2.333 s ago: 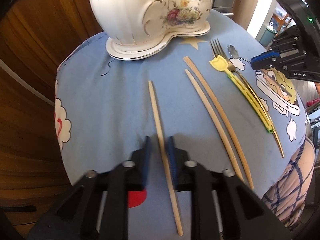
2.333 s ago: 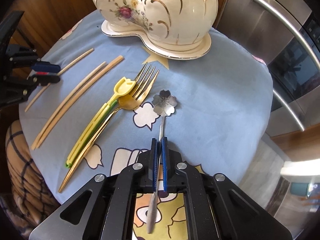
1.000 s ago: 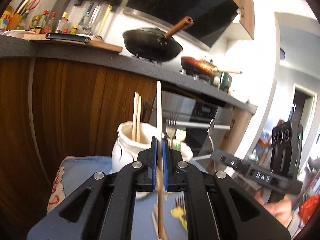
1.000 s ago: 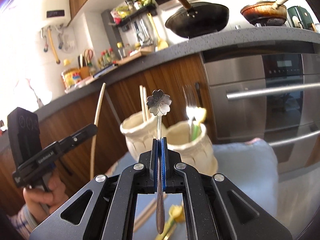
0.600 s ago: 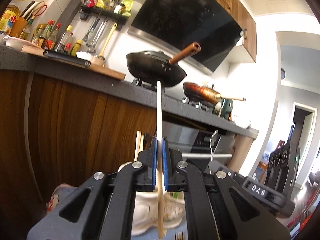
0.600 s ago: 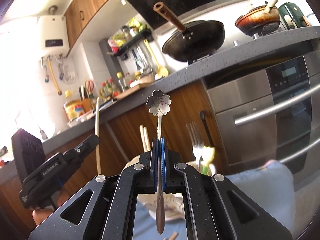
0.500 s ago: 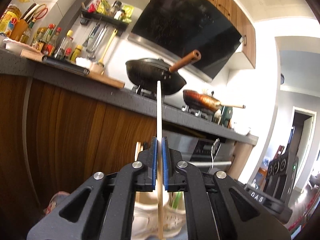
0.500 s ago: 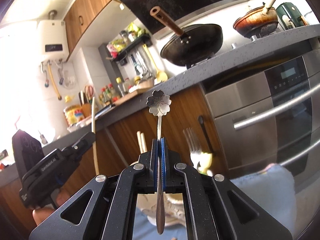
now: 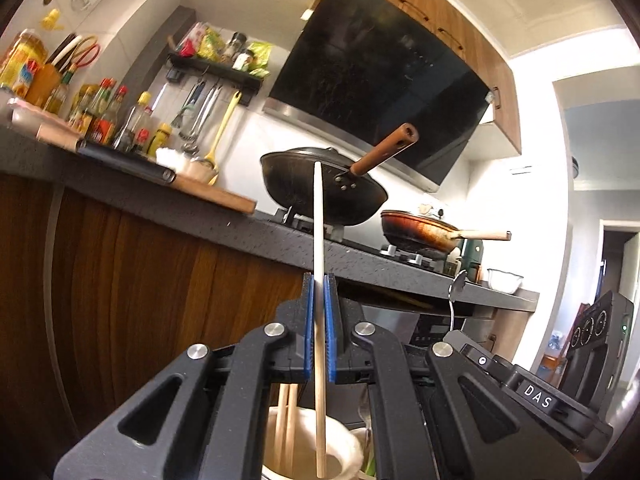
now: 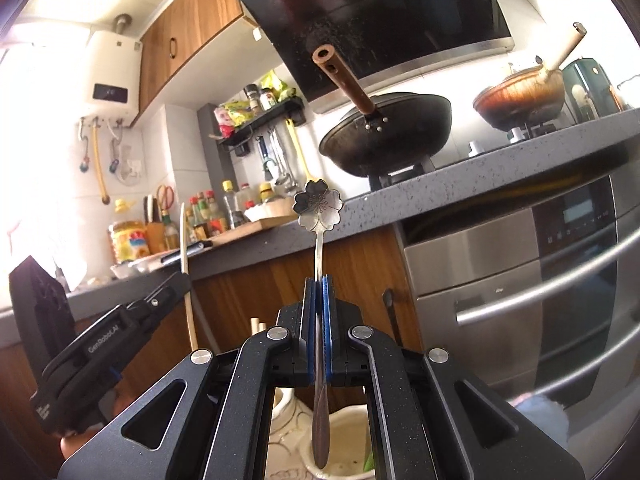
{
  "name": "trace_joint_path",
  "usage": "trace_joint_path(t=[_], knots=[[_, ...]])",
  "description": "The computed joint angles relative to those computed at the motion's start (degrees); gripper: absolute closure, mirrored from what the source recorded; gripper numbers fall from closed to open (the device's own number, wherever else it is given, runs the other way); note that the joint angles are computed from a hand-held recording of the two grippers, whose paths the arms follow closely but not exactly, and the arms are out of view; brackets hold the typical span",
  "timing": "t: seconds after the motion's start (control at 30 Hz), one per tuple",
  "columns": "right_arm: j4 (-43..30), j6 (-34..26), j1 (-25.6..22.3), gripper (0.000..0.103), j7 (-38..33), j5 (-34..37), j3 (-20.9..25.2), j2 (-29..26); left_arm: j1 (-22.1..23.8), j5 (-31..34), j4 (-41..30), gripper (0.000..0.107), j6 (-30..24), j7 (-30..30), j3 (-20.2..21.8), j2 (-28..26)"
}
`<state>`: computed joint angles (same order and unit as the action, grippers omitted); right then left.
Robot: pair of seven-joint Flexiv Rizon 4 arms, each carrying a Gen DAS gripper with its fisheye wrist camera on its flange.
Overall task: Organize utensils
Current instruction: 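Lift the flower spoon with the right tool while the left tool lifts the chopstick to the holder, then release the flower spoon into the smaller pot while the left tool drops the chopstick in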
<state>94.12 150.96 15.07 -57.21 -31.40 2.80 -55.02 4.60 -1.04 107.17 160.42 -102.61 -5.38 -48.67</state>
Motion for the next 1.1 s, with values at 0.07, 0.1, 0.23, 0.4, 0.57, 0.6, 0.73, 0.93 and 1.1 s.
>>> trace_joint_path(t=[0.07, 0.1, 0.23, 0.4, 0.57, 0.6, 0.73, 0.93, 1.1], knots=[[-0.29, -0.85, 0.62, 0.099, -0.85, 0.89, -0.31, -0.26, 0.11, -0.92, -0.22, 0.102, 0.56, -0.59, -0.24, -0.79], [-0.31, -1.52, 1.06, 0.099, -1.58, 1.78, -0.55, -0.38, 0.12, -1.12, -0.15, 0.102, 0.67, -0.75, -0.24, -0.98], [0.38, -2.93, 1.58, 0.099, -3.65, 3.3, -0.78, -0.37, 0.01, -1.35, -0.27, 0.102, 0.38, -0.66, -0.05, -1.65], [1.81, -5.04, 1.64, 0.099, -6.01, 3.1, -0.65, -0.23, 0.67, 0.94, -0.42, 0.102, -2.79, -0.78, -0.06, -1.98], [3.02, -7.52, 1.38, 0.099, -7.7, 3.2, -0.17, -0.12, -0.3, 0.52, 1.63, 0.102, -9.13, 2.5, 0.56, -0.7], [3.28, -8.2, 1.41, 0.099, -7.99, 3.27, -0.11, -0.01, -1.0, -0.45, 2.19, 0.102, -10.47, 3.87, 0.95, -0.3], [4.19, -11.28, 1.91, 0.099, -9.37, 3.92, 0.11, 0.52, -3.98, -4.92, 3.92, 0.102, -14.62, 9.21, 2.19, 1.06], [5.25, -16.01, 3.67, 0.099, -13.82, 6.71, -0.05, 1.53, -7.48, -11.61, 4.86, 0.102, -18.76, 15.25, 3.28, 2.21], [4.74, -18.59, 3.16, 0.099, -15.01, 7.4, 1.15, 1.52, -8.7, -14.44, 5.1, 0.102, -18.93, 17.43, 3.56, 2.2]])
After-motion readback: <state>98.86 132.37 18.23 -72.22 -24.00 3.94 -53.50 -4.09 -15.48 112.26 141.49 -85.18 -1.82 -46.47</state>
